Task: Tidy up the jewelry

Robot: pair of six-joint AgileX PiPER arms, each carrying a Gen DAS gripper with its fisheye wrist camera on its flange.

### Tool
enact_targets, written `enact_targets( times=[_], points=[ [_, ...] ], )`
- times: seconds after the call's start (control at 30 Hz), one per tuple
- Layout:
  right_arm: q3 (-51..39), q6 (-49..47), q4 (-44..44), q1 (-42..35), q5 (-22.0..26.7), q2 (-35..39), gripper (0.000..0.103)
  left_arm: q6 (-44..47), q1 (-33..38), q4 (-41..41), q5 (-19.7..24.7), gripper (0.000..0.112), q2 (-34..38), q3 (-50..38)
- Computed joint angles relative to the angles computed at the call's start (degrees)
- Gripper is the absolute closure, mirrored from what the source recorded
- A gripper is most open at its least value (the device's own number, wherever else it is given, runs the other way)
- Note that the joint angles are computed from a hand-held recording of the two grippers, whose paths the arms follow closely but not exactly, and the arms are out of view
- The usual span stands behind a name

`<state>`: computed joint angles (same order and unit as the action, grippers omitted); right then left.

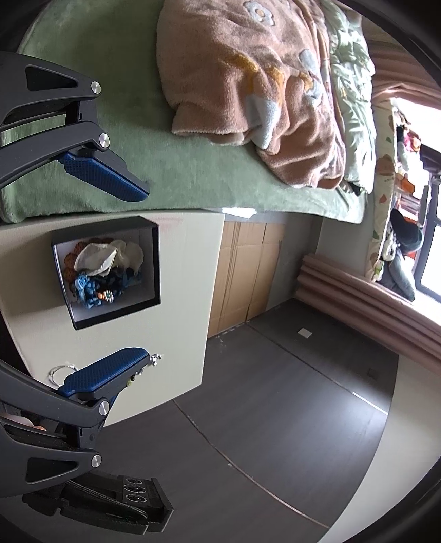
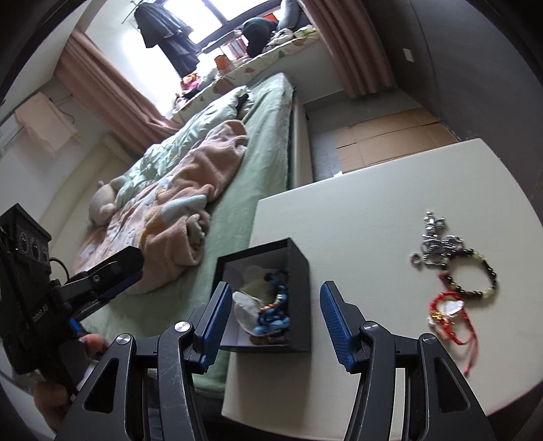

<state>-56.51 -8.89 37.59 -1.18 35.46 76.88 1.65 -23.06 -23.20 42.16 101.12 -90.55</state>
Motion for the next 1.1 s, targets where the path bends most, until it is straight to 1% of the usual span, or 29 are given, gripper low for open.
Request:
enact_targets(
  times=[0.17,0.4,0.6,0.73,0.83,0.9,0.93,0.97,1.0,1.1],
  points=[
    [0.8,4.1,-5.4,-0.2,-0.3,-1.9,0.048,-0.6,-2.0,1.2,-0.2,0.024,0.3,-0.3],
    [1.1,12.2,-16.7,0.8,-0.2,-5.2,0.048,-1.5,-5.3,3.6,0.0,0.024,1.6,-2.1],
    [2.1,13.6,-20.3,-1.9,1.4,-7.8,0.048,-2.3,-7.7,4.9,0.6,0.024,3.3,-4.3],
    [2.9,10.5,-18.6,-6.2,3.3,-9.7,0.048,-2.9,-9.6,6.1,1.2,0.024,4.5,-5.9],
    [3.9,3.7,-12.2,-12.4,6.1,-10.7,0.048,-3.0,-11.2,7.0,1.5,0.024,5.2,-6.5],
    [4.5,-0.8,-8.0,-17.8,9.0,-11.0,0.048,-2.9,-12.3,7.8,1.9,0.024,5.8,-7.0],
    [4.5,-2.1,-6.7,-19.7,10.1,-10.8,0.047,-2.7,-13.0,8.0,2.3,0.024,6.2,-7.4],
    [4.8,-4.5,-4.6,-22.8,11.8,-10.8,0.04,-2.6,-13.5,8.1,2.7,0.024,6.6,-7.8],
    [5.0,-5.7,-3.4,-24.3,12.4,-10.8,0.033,-2.7,-14.0,8.4,3.0,0.024,6.9,-8.1],
    [6.1,-10.4,0.7,-30.7,15.4,-11.2,0.029,-2.8,-15.8,9.2,3.9,0.024,8.1,-8.9]
  ],
)
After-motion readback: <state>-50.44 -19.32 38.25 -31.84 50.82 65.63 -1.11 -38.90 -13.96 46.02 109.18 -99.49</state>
